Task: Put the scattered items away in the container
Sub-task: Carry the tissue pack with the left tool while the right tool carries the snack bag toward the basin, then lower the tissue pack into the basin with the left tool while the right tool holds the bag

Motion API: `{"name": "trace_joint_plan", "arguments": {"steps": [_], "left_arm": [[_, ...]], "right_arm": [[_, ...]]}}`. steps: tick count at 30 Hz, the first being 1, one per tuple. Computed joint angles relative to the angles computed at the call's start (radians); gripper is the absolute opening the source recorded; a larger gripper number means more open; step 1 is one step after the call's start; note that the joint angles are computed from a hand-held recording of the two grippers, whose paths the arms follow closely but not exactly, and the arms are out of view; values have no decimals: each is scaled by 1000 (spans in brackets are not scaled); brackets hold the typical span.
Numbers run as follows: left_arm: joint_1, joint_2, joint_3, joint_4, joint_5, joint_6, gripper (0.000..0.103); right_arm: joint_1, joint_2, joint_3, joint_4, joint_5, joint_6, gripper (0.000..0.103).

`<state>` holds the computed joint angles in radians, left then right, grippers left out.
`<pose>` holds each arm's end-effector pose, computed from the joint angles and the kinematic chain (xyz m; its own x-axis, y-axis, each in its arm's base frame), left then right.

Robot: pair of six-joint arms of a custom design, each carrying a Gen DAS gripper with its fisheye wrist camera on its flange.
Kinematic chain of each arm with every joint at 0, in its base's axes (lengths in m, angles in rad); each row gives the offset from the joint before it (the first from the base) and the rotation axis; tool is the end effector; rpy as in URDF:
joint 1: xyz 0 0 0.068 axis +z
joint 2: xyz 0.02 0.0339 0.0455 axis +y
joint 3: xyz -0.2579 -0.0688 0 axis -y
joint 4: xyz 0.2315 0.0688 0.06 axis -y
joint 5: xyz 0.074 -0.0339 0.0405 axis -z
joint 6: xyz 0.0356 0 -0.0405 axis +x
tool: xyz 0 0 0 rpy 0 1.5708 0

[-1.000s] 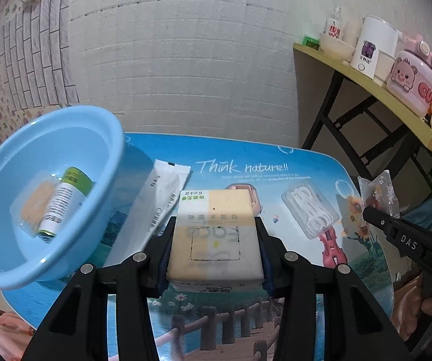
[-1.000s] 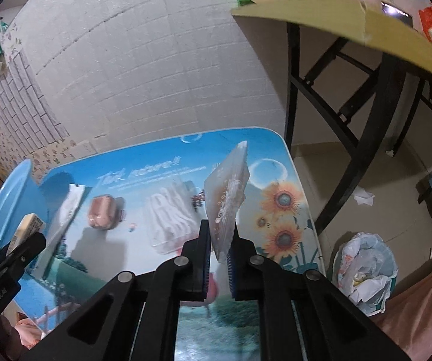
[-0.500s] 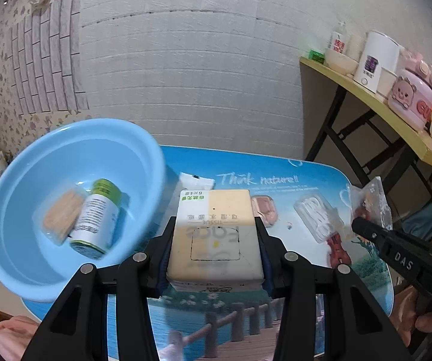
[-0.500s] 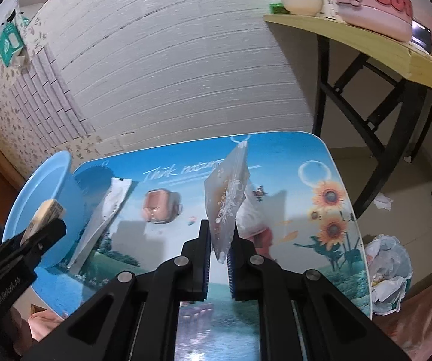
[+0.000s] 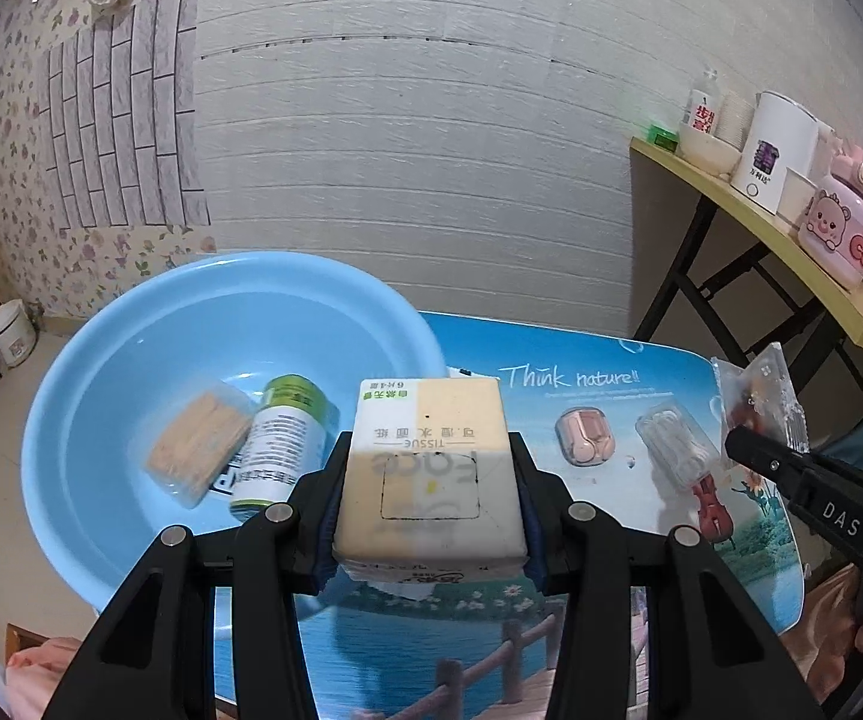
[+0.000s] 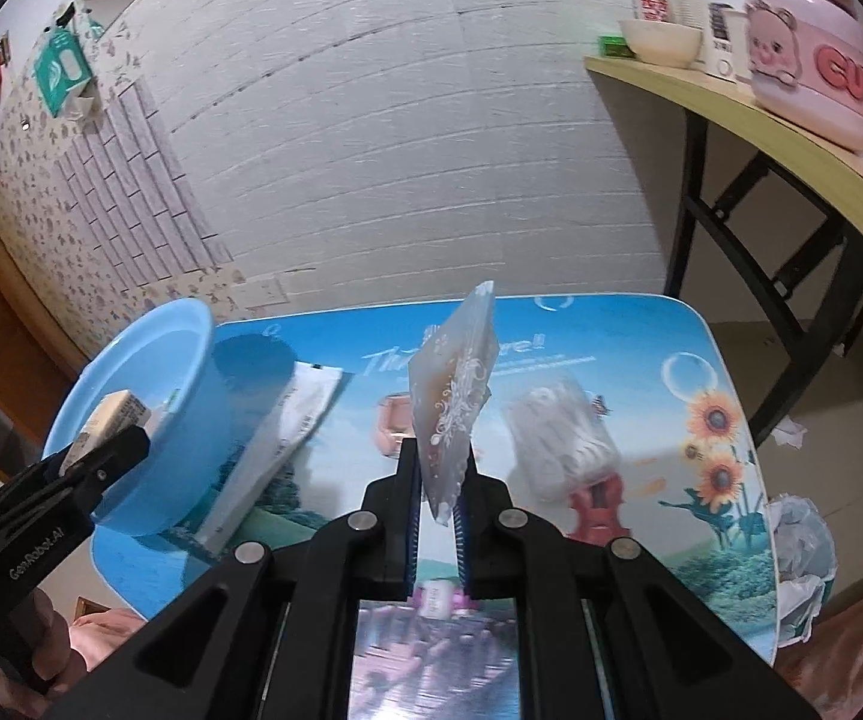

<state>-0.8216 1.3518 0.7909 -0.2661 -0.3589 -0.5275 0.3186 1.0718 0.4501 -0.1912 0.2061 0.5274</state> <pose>0.1894 -0.1852 0.2139 -0.6966 0.0570 -0.7152 0.2002 0.9727 -0.1175 0.1870 0.0540 0.1748 -0.6831 0.2934 -0.6688 0.1976 0.9558 0.2175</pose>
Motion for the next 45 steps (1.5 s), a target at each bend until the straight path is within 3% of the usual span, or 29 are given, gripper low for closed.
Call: {"name": "trace_joint_plan", "arguments": {"steps": [10,24,45], "left_arm": [[99,-63,-48,6,60,83,44],[235,-74,-74,24,150,169,44],[432,-75,-90,58,268,308,44]], "right_arm": [[162,102,97,32,50,63,10],[195,261,181,80,58,78,10],[286,438,387,-15,140,100,10]]}}
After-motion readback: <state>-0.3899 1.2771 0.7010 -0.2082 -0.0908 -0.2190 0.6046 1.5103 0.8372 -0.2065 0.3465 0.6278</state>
